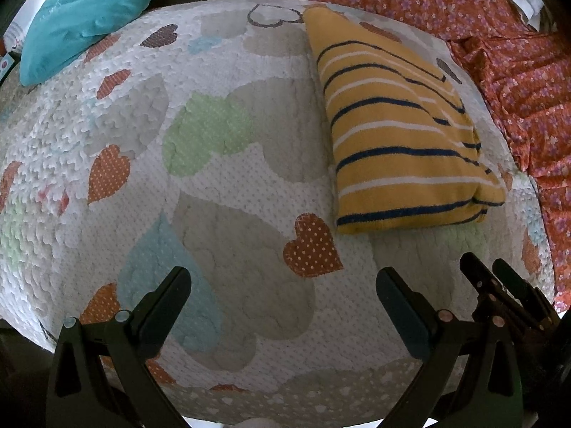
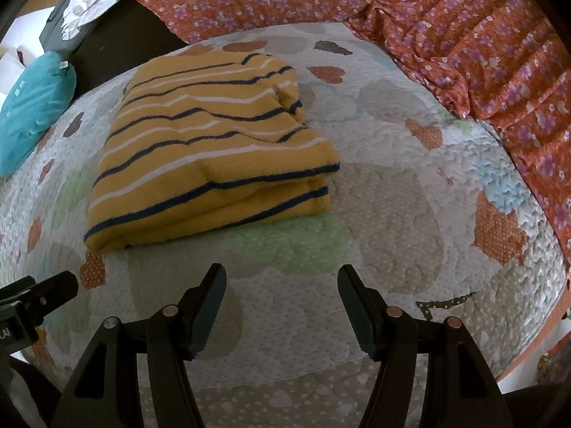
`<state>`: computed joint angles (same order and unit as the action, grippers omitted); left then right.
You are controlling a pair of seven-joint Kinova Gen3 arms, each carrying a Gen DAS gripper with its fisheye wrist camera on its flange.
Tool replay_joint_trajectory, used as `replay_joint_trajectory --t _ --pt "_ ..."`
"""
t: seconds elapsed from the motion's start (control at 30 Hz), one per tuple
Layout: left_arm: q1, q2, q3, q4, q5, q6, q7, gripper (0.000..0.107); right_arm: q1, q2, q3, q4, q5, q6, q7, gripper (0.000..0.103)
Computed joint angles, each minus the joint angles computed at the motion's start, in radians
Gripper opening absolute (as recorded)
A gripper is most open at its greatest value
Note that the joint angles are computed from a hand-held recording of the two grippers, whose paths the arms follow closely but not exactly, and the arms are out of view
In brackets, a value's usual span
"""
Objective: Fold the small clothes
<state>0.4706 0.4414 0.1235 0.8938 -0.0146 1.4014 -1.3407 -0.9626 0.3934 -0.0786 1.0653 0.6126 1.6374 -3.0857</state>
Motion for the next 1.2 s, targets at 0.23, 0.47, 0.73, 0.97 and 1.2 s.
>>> replay_joint_trajectory --t 0.23,0.47,0.73,0.97,1.2 --pt "0.007 -0.005 0.007 0.016 0.009 -0.001 0.000 0.103 -0.003 0.000 -0.001 0.001 0.002 0.010 0.008 0.069" --pt "0.019 -0.052 0.012 0.100 0.021 -0.051 0.033 0.103 -0.016 -0.033 -0.007 0.059 0.007 0.066 -0.038 0.069" --pt "0.122 -0.169 0.026 0.208 -0.153 -0.141 0.102 0.103 -0.015 -0.115 -0.070 0.148 -0.007 0.067 -0.171 0.069" --pt "0.123 -0.202 0.069 0.232 -0.094 -0.070 0.139 0.103 -0.063 -0.155 -0.119 0.157 0.034 0.119 -0.245 0.069" --pt "0.191 -0.158 0.079 0.168 -0.127 0.012 0.190 0.103 -0.077 -0.195 -0.155 0.196 0.063 0.151 -0.306 0.070"
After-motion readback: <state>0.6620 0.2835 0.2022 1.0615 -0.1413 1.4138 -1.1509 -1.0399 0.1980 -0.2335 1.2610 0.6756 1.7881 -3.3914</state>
